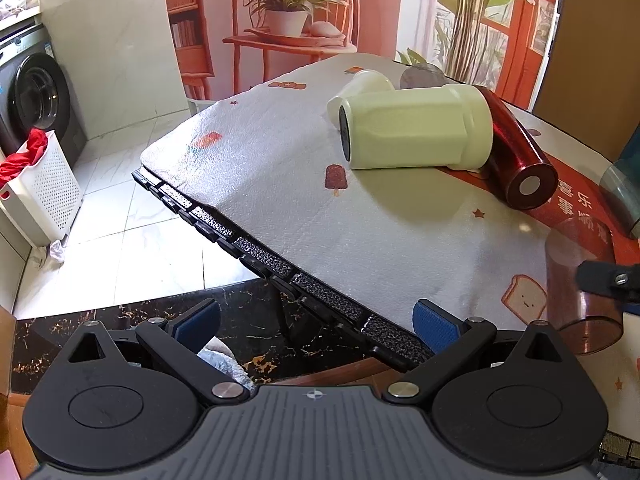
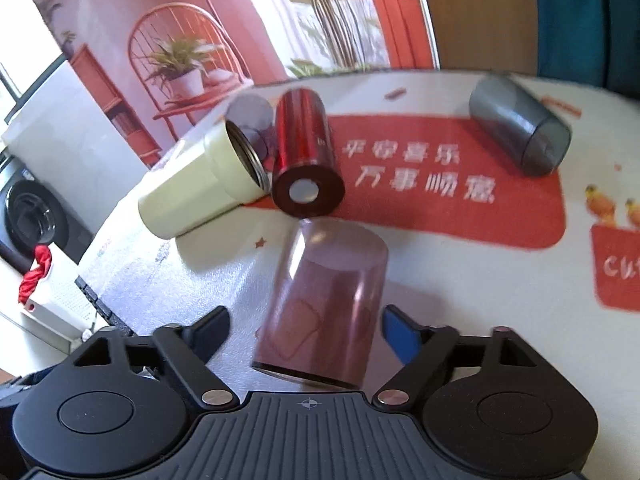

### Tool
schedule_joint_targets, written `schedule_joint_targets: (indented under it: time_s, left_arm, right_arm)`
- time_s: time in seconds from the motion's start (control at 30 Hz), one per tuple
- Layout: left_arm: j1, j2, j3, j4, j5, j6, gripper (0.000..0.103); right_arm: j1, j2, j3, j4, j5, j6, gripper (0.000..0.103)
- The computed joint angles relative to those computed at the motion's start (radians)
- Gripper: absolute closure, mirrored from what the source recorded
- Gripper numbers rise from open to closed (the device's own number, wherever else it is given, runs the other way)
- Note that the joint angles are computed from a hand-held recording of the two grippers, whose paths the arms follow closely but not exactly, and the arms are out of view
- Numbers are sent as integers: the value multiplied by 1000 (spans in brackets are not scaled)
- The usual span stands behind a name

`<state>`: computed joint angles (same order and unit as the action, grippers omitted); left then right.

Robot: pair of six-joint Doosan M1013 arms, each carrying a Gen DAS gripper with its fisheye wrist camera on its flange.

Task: Flip cup upright
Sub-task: 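Lift the brown cup with the right gripper and carry it toward the left gripper, then grasp the brown cup with the left gripper while the right gripper releases it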

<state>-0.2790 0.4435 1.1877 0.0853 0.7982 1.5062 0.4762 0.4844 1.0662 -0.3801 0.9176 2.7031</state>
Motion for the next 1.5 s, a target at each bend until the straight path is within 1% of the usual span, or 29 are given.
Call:
schedule_joint_targets:
  time_s: [0.03, 0.1, 0.3, 0.37, 0.43, 0.6, 0.7, 0.8, 0.9, 1.07, 1.17, 1.23, 1.33, 1.37, 1.5]
  left_arm:
    - [-1, -2, 2, 4, -2, -4, 0]
    - [-2, -4, 6, -1, 1, -8, 0]
    - [-9, -15, 21, -7, 2, 15, 0]
    - [-15, -18, 25, 6, 3, 21, 0]
    - [-27, -21, 28, 50, 6, 2, 0]
    - [-41, -12, 1, 72, 38, -7, 0]
    - [-48, -6, -19, 56, 49, 0, 0]
    - [-57, -2, -35, 34, 51, 2, 1]
    - [-67, 0, -48, -9, 39, 27, 1]
    - [-82, 9, -77, -112, 12, 98, 1]
    - [-98, 22, -105, -149, 23, 144, 1]
    - [-112, 37, -129, -167, 43, 177, 1]
    - [-128, 56, -149, -181, 65, 197, 1]
    - [-131, 63, -157, -206, 73, 221, 1]
    - [-150, 96, -190, -188, 126, 222, 1]
  right_arm:
    - [2, -9, 11, -17, -4, 7, 13]
    - [8, -30, 37, -60, -2, 26, 0]
    - [23, -95, 133, -206, 19, 127, 0]
    - [26, -108, 155, -249, 51, 167, 0]
    - [28, -118, 174, -282, 82, 205, 0]
    - [23, -139, 224, -336, 106, 306, 0]
    - [13, -144, 237, -317, 107, 309, 0]
    - [17, -133, 228, -336, 146, 285, 0]
    - [28, -117, 217, -389, 201, 246, 0]
    - [41, -102, 227, -494, 241, 194, 0]
    - [39, -106, 240, -504, 227, 197, 0]
    - [34, -111, 249, -493, 210, 206, 0]
    - [30, -114, 258, -491, 204, 213, 0]
    - [30, -114, 260, -491, 206, 214, 0]
    - [27, -133, 289, -496, 148, 248, 0]
